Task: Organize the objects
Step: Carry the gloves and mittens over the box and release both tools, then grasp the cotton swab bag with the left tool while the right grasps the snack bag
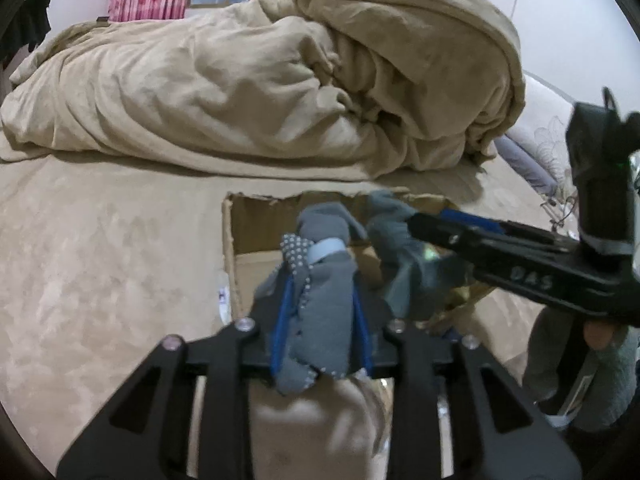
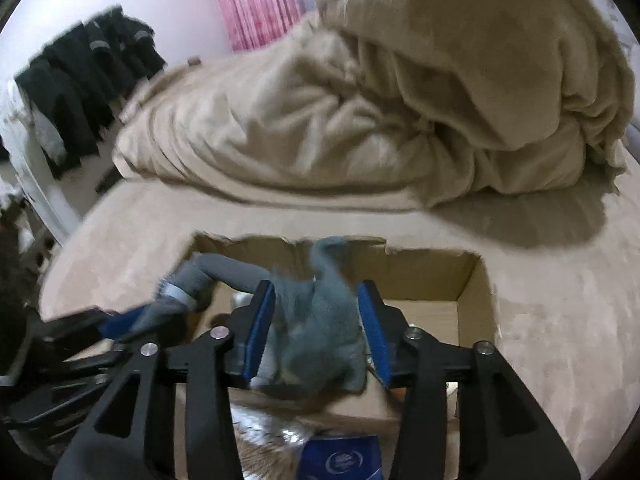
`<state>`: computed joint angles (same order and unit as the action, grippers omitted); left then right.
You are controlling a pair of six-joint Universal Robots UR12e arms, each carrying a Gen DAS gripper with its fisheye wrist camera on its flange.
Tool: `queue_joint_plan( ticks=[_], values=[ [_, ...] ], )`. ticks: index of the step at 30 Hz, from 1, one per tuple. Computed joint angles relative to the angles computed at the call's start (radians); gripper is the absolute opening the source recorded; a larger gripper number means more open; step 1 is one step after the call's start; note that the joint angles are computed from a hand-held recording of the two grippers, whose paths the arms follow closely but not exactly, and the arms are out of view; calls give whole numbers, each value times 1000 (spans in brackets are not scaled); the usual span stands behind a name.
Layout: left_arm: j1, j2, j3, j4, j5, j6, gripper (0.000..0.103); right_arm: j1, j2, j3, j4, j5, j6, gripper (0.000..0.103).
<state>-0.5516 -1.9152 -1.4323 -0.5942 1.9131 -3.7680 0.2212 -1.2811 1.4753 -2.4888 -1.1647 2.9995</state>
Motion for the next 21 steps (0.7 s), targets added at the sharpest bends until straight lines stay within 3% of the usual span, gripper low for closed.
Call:
queue_joint_plan(
  ticks=[3,5,8,13,21],
  values=[
    [-4,0,2,-20,30,-18,50,-6,-5,11,-16,18,20,71],
    [-6,7,-9,-6,42,-35,77,-13,-16,21,-39,38,28,77],
    [-17,21,-23,18,89,-63,90,-26,-48,46,-80,63,38,81],
    [-49,55,-29,26,160,-66,93,-45,-119,93,-135,72,43,81],
    [-136,108,-35,30,251,-50,95,-97,-266,213,-194,125,37,81]
  ],
)
